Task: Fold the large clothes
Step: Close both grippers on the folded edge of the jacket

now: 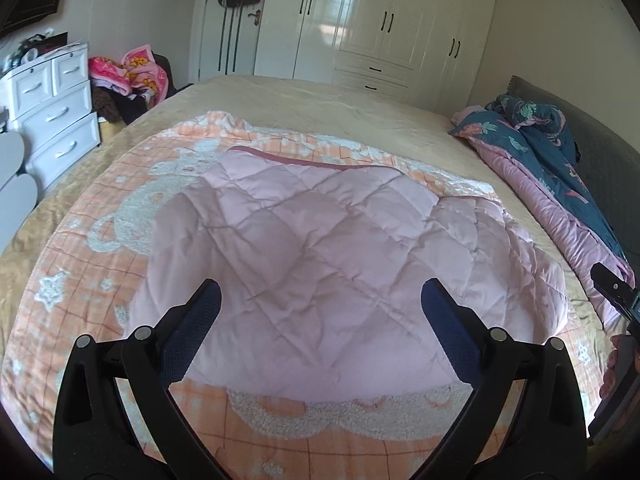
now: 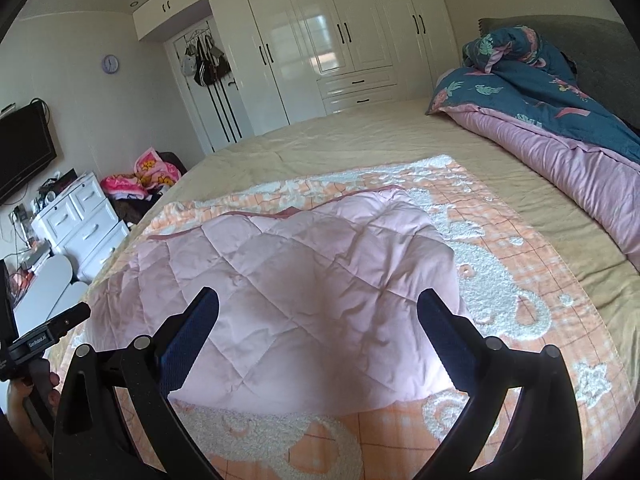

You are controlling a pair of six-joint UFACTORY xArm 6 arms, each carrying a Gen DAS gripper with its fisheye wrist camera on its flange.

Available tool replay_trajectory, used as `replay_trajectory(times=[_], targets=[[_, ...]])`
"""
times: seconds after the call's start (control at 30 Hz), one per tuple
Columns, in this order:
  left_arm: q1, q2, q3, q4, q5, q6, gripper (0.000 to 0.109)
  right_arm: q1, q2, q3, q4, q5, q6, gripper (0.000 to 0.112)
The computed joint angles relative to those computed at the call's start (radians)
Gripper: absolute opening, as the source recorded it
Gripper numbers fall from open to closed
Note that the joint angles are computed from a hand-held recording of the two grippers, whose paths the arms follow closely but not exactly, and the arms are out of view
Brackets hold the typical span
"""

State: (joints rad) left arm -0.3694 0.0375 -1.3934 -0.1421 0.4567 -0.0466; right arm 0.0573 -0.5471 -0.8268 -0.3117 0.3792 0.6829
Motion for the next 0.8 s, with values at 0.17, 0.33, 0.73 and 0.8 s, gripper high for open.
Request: replay_trajectory(times=[0.17,0.33,0.73,0.8], targets=[[0.015,-0.028,0.042,0.061,-0.002,-0.064,0.094,-0.001,-0.041,0.027,-0.051,0.016,0.076,0.099],[0.033,-0.052,0.091,0.06,0.003,-0.086,0.094,-0.019,-0.073,0.076,-0.055,0.02,0.145,0.099],[0.108,-0.034,0.139,-0.056,0.03,-0.114,0.094,-0.058,-0.052,0.155,0.105,0.055,0.151,0.099],[0.126,-0.017,0.13,-0.151,0.055,-0.081,0.094,-0.063,-0.033,0.162,0.155,0.056,0.128,0.099]])
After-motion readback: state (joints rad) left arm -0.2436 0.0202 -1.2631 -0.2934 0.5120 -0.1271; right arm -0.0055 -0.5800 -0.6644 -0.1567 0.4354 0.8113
